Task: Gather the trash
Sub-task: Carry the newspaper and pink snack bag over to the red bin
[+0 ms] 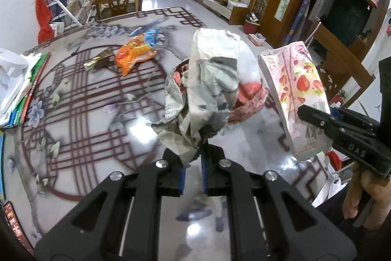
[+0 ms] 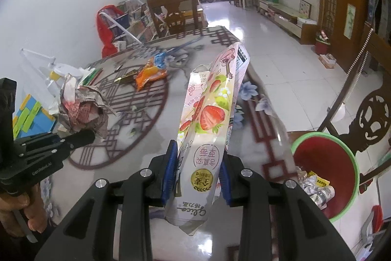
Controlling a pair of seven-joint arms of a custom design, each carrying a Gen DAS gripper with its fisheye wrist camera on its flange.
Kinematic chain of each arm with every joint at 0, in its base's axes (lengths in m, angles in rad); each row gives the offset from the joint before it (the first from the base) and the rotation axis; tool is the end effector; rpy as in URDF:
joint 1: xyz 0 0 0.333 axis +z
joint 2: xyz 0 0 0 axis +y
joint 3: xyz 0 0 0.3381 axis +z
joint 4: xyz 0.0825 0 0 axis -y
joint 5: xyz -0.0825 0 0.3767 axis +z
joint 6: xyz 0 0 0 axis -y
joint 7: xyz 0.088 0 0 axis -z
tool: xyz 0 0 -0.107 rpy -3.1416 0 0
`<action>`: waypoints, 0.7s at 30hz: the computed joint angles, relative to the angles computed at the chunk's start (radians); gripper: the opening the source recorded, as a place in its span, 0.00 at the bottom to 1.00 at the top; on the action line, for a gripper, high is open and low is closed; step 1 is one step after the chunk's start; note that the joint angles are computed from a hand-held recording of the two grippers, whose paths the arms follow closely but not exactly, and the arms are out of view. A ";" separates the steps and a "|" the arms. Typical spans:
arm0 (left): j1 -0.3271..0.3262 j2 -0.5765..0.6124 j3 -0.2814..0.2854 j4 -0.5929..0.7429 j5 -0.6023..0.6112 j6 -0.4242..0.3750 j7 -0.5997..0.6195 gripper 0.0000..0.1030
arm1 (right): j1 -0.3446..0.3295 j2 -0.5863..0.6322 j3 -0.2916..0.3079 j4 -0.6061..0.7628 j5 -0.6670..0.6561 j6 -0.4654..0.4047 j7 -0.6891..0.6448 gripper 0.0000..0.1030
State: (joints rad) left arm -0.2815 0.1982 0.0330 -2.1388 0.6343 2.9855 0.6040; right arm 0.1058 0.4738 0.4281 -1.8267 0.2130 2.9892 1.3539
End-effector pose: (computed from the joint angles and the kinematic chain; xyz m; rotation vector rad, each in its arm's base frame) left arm 0.5724 -0.1891 0.4043 -1.9718 1.7493 -0.7588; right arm 0.6271 0.3036 0.4006 -2.0218 1.2871 -0.2445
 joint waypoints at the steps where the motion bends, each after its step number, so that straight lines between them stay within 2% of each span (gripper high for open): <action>1: 0.006 0.009 -0.013 0.010 -0.020 -0.002 0.019 0.09 | -0.007 -0.003 0.002 -0.004 0.005 0.004 -0.002 0.30; 5: 0.004 0.058 -0.047 0.068 -0.115 -0.009 0.114 0.09 | -0.044 -0.011 0.015 -0.016 0.028 0.006 -0.012 0.30; 9: 0.001 0.119 -0.085 0.144 -0.241 -0.018 0.236 0.09 | -0.076 -0.025 0.004 -0.026 0.048 0.004 -0.017 0.30; 21: -0.036 0.365 -0.195 0.504 -0.519 -0.122 0.542 0.09 | -0.139 -0.060 -0.095 -0.045 0.059 0.003 -0.015 0.30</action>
State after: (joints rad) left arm -0.3175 0.5632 -0.1620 -1.6352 0.1157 2.8635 1.1457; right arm -0.0332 0.4142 0.3332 -1.8713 0.2720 2.9919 1.3394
